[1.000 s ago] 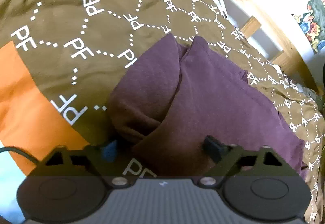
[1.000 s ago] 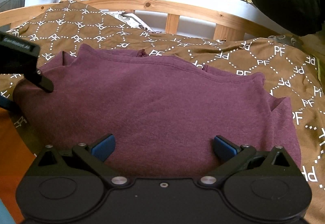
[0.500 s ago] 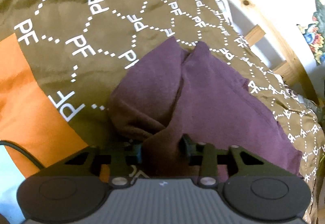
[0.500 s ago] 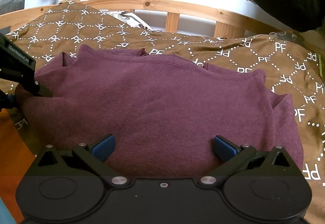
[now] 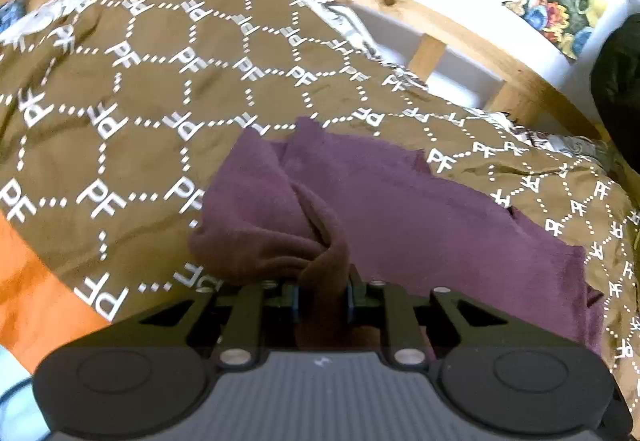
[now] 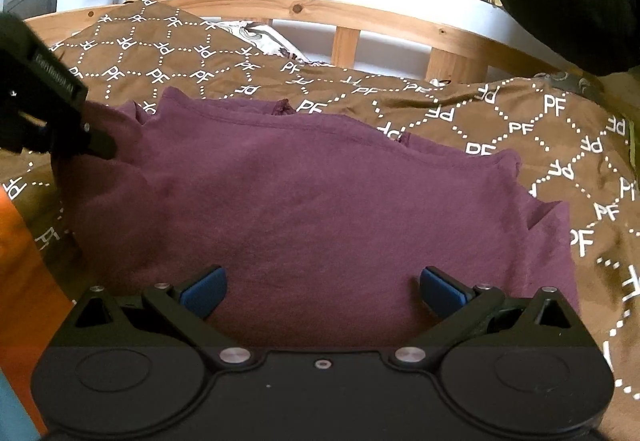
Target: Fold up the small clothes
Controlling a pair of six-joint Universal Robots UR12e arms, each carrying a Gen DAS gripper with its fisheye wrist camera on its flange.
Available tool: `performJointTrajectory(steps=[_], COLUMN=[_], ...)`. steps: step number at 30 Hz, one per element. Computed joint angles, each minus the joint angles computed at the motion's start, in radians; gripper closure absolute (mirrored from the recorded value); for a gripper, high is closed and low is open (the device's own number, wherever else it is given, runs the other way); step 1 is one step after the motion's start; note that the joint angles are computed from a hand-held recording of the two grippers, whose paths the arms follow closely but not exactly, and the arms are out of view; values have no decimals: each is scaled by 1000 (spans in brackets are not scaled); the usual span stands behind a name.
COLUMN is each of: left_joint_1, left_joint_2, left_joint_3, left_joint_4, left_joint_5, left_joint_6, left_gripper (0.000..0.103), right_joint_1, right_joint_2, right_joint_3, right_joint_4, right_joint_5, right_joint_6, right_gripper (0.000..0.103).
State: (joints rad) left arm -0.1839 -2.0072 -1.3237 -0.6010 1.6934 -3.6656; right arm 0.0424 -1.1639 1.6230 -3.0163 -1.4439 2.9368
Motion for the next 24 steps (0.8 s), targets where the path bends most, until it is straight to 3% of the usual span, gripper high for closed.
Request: performJointTrajectory(steps=[9,15,20,24], left_joint_1=[-31,-56,-89,-119], left_joint_2=[-24,-34,-54,-65], left_joint_3=[73,92,128,147], left_joint_4=[-30,35,65,32], left_joint_5=[36,5,-47,-114], left_joint_6=[134,277,446,655], left_gripper=[83,83,83,83], right_joint_1=[-16,-36,-56,-79], right_joint_2=[-19,-49,-79,-104], right_joint_3=[0,23,50,76], right_joint_4=[-8,4,3,0], right_joint_5=[-59,-97,-149,-227], right_joint_6=[-23,-18,-53,-35], right_gripper=[1,1,1,1])
